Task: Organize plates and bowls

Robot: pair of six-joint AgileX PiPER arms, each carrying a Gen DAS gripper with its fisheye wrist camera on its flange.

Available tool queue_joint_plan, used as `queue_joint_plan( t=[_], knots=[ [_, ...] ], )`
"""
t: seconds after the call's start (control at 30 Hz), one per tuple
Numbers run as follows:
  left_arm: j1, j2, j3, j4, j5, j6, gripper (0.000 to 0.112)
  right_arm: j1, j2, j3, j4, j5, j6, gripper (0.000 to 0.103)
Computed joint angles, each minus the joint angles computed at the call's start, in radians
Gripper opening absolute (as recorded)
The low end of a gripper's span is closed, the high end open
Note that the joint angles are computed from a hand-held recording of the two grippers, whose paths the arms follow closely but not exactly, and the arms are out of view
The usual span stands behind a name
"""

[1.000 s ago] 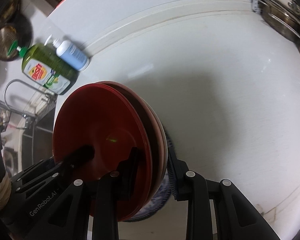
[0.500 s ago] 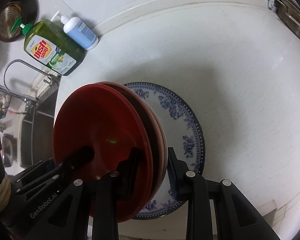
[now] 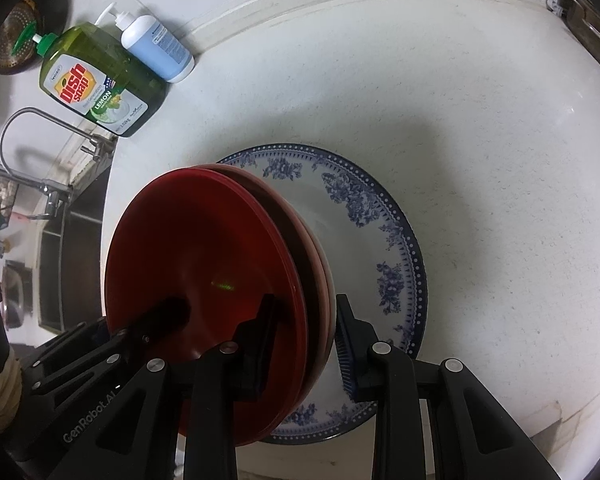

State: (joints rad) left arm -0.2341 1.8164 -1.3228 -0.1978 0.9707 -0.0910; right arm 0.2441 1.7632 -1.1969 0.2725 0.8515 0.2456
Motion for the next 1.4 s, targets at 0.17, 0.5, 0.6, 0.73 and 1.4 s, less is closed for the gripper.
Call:
queue_joint_plan(
  t=[0.17,0.5,0.6,0.73,1.4],
  knots=[
    [0.005,0.003,0.008,-0.007,-0.012,0.009,0.024,0.018,0.003,-0.007,-0.034,-0.002,0.019,0.029],
    [0.032,-0.044,0.062,-0.008,-0.071,0.063,0.040,0.038,-0.023,0.008,-0.069,-0.033,0.035,0.032],
    [0.029,-0.096,0.096,0.032,-0.105,0.052,0.053,0.061,-0.050,0.002,-0.128,-0.026,0.089,0.046],
    [0.027,-0.183,0.155,0.095,-0.154,0.042,0.064,0.119,-0.134,0.023,-0.252,-0.015,0.219,0.054],
    [-0.218,-0.673,0.599,0.686,-0.349,-0.566,0.089,0.521,-0.585,0.384,-0.989,0.046,1.011,0.077]
  ],
)
